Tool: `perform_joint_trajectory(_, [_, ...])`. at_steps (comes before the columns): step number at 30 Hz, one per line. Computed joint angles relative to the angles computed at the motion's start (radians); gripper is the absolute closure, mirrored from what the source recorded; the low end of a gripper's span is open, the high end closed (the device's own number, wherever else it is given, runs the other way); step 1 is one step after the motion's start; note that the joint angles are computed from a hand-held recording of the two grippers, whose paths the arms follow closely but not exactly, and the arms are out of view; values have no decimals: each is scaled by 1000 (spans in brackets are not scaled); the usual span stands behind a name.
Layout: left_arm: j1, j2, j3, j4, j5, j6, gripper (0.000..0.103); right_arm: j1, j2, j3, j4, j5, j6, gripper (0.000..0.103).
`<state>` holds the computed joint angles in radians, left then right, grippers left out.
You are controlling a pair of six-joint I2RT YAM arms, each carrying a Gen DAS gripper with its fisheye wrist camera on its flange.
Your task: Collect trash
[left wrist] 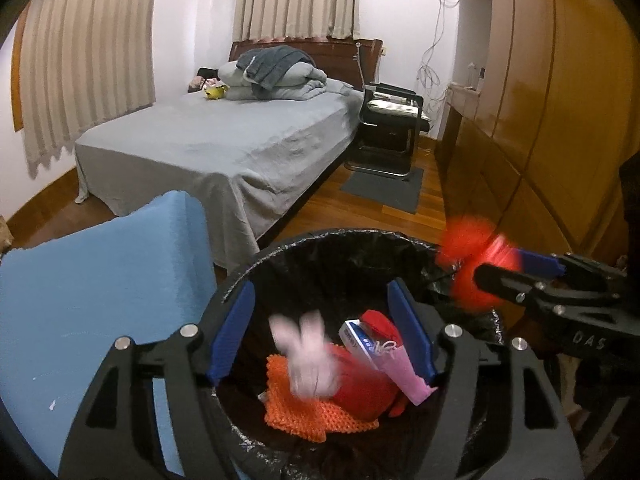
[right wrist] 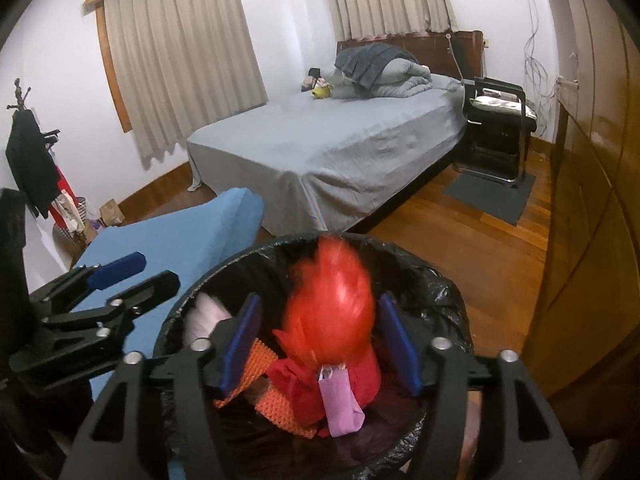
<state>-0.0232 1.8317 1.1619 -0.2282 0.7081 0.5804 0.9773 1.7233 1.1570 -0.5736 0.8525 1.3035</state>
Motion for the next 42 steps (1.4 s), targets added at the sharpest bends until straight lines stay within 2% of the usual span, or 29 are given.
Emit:
perform_joint_trajectory(5, [14,13,17,-12,-3,9,30,2,-6,-14,0,6,20,32])
perform_joint_trajectory(7, [21,10,18,-6,-6,3,26,9,-4,-2,-20,16,32,23])
perform_joint_trajectory(13, [78,-5,42,-25,-2,13,15,30,10,49,-95,42,66,6])
perform_joint_trajectory(23, [193,-94,61,-107,30,47,7,86,23,188,-158,71,31,6])
perform_joint_trajectory(36, [346,-187,97,-237,115,58,7,161,159,501,-311,109,-11,6])
perform_joint_trajectory(42, [393,-204,117,-276,150,79,7,174,193,580,-343,131,-32,6])
